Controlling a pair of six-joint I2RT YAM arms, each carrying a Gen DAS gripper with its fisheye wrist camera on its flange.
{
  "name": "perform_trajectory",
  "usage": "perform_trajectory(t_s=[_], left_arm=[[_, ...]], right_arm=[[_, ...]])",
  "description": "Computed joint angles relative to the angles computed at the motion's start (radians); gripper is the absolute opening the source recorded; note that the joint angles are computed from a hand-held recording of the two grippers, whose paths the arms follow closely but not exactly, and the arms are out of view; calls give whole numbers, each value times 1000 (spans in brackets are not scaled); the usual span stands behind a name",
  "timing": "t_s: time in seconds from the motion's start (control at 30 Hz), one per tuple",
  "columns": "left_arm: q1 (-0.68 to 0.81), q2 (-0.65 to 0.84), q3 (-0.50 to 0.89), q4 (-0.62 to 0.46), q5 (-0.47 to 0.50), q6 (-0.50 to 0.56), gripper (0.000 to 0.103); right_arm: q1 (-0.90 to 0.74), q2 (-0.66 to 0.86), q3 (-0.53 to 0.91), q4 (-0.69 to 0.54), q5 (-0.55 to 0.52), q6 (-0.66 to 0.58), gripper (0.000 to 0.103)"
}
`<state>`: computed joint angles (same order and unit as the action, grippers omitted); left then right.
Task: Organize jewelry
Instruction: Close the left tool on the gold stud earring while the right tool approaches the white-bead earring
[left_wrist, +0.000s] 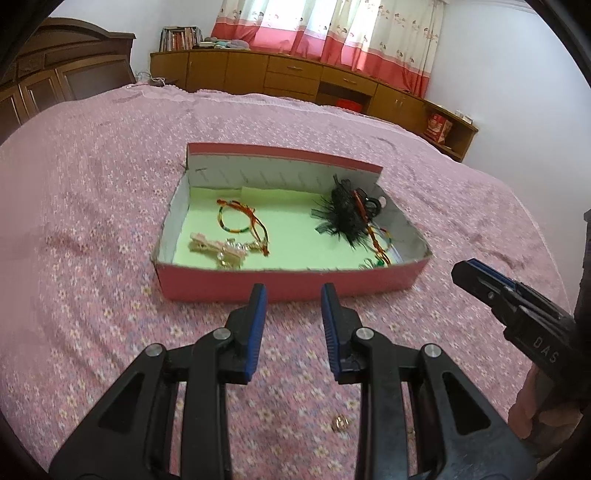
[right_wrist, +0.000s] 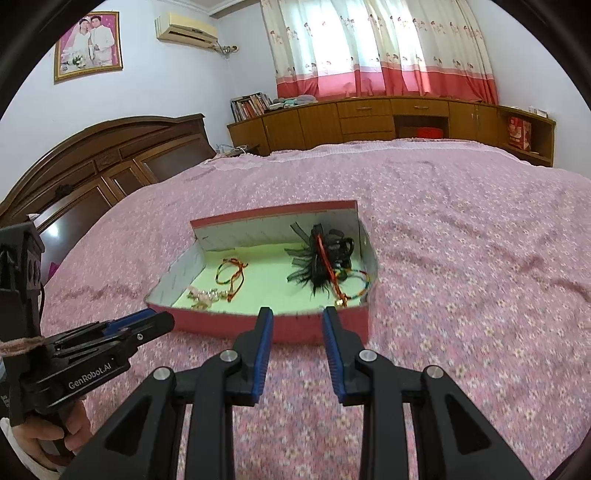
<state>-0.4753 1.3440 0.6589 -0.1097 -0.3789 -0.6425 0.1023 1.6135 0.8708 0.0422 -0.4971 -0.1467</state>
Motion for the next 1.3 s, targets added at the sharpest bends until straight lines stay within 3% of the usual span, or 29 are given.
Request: perform_trajectory(t_s=[0.6,1.3], left_arm=[[-141,-33,-65,-53,-7,-123,22],[-230,94,-50,-29,59,-178,22]], right_arm=[[-67,-108,-144,-68,-17,-54,30],[-142,-108,-202,-116,-37,-107,30]])
